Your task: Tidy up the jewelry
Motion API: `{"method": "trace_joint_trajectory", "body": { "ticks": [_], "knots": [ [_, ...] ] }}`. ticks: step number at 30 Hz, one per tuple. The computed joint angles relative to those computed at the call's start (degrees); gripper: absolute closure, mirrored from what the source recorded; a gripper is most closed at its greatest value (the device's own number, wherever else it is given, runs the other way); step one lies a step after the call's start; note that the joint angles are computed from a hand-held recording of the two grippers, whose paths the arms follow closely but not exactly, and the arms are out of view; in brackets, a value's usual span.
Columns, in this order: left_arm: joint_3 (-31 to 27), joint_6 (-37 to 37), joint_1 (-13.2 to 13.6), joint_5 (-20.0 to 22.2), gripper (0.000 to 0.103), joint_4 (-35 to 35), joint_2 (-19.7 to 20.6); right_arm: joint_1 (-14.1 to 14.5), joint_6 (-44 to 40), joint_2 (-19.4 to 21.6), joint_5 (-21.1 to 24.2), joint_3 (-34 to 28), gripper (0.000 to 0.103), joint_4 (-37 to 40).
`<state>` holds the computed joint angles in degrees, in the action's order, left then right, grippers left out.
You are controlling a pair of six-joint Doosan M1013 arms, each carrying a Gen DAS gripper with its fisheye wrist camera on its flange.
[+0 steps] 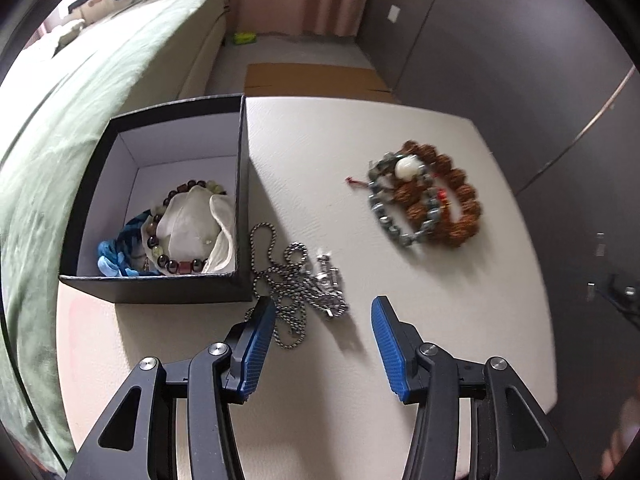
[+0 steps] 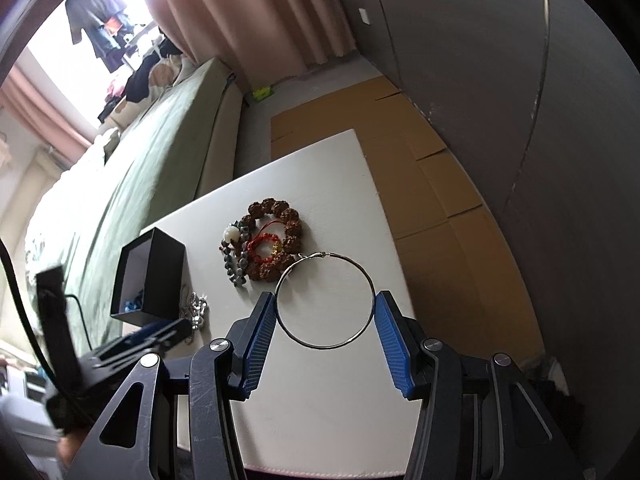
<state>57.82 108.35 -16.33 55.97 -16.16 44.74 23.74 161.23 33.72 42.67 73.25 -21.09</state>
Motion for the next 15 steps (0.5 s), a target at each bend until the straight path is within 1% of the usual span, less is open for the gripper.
{"method": "trace_joint_trajectory", "body": {
  "ticks": [5, 11, 13, 14, 15],
  "knots": [
    [0.8, -3.3, -0.7, -2.9, 0.052, 3.5, 0.2, -0.1, 0.6, -0.1, 0.0, 0.2, 0.051, -0.1],
    [3.4, -8.3, -2.4, -9.4, 0.051, 10.1, -0.6, -0.2, 0.7, -0.2, -0.7, 0.5, 0.051, 0.1],
    [4.3, -9.8, -3.0, -10.9, 0.052, 12.9, -0.9, -0.2, 0.6, -0.2, -0.6, 0.6, 0.051, 0.2],
    [4.3, -10.2, -3.2, -11.0, 0.052, 13.7, -0.9, -0.2, 0.5, -0.1, -0.4, 0.5, 0.051, 0.2],
    [4.4, -10.7, -3.3, -11.3, 0.057, 14.4, -0.9, -0.2, 0.6, -0.1, -0.2, 0.5, 0.051, 0.2]
  ]
}}
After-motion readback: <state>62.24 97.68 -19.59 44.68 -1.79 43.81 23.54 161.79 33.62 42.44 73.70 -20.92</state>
